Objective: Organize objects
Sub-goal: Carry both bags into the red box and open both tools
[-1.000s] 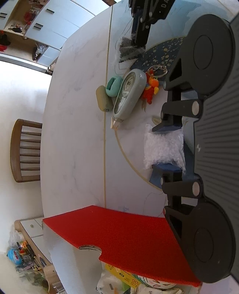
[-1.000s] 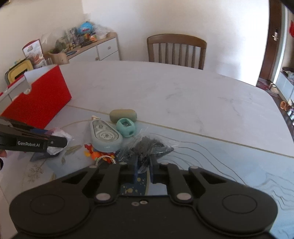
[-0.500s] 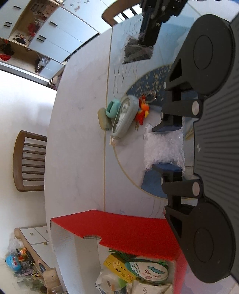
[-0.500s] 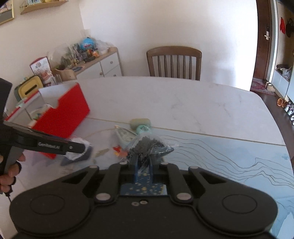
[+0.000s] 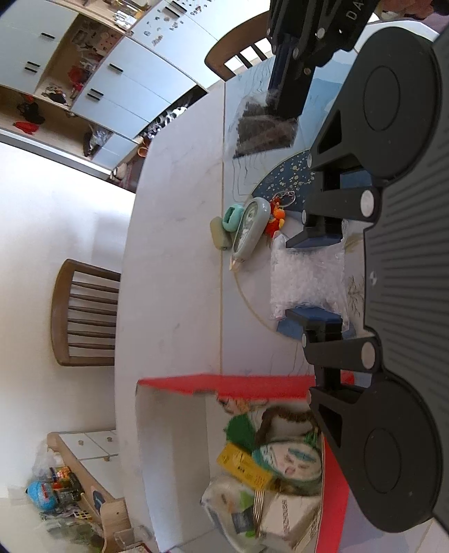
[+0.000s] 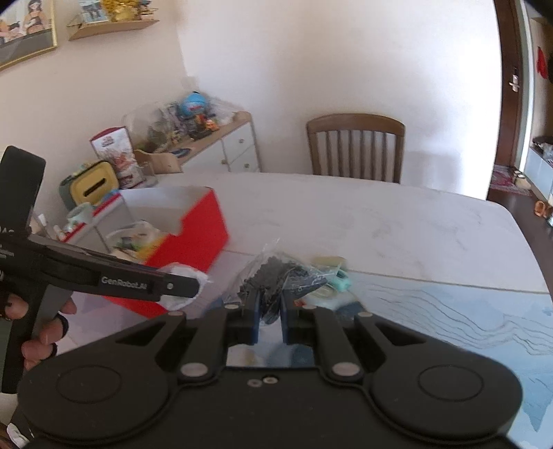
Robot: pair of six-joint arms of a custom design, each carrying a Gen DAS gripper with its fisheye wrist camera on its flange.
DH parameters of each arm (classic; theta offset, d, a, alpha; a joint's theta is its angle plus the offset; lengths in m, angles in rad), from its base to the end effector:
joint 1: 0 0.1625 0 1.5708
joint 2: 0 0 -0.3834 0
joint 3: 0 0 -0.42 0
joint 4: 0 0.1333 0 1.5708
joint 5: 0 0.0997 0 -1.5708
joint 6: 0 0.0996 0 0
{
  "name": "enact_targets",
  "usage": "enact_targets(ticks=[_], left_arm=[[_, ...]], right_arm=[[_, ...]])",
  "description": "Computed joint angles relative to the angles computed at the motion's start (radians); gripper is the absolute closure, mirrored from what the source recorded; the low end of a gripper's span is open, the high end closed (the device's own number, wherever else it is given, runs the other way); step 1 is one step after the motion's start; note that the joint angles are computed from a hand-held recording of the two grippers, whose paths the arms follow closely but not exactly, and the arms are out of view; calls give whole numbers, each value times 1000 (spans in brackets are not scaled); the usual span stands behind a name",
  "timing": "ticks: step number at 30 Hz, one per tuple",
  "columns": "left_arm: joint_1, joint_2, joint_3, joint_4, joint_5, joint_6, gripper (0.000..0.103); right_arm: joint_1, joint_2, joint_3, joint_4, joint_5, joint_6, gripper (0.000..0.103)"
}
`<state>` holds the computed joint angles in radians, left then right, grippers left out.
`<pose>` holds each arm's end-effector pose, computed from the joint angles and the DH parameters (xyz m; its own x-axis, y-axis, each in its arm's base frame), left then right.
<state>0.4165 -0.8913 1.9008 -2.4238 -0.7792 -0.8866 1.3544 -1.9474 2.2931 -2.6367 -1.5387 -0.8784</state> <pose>-0.4223 -0.4101 0.0205 -0.8156 0.1249 -0.5650 0.4292 0.7853 -0.4461 0.0486 -0.4148 0.3676 -0.7503 -0.4413 0.4923 -0.6518 0.6179 -0.4396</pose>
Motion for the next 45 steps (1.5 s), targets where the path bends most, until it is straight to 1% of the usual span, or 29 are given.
enact_targets(ticks=[5,11,17,22,29,34,37,45], left_arm=[[-2,-82,54,16,19,-5,69],[11,-192,118,60,51,-18,69],[31,-295,168,107,87,-16,69],[62,-361,189,132,104,19,69],[120,-402,196,131,117,87,69],[175,-405,184,134,121,136,69],[206,-402,175,143,117,163,69],[269,-372,153,133,101,239,69]], right_arm=[[78,26,13,-25,-24,36,93],[175,99,14,-74,-63,72,93],[263,196,7,-141,-95,97,93],[328,296,-13,-199,-137,115,93],[397,441,-48,-290,-225,124,93],[423,548,-86,-350,-298,122,93],[439,616,-115,-383,-348,103,93],[466,750,-180,-411,-452,66,93]])
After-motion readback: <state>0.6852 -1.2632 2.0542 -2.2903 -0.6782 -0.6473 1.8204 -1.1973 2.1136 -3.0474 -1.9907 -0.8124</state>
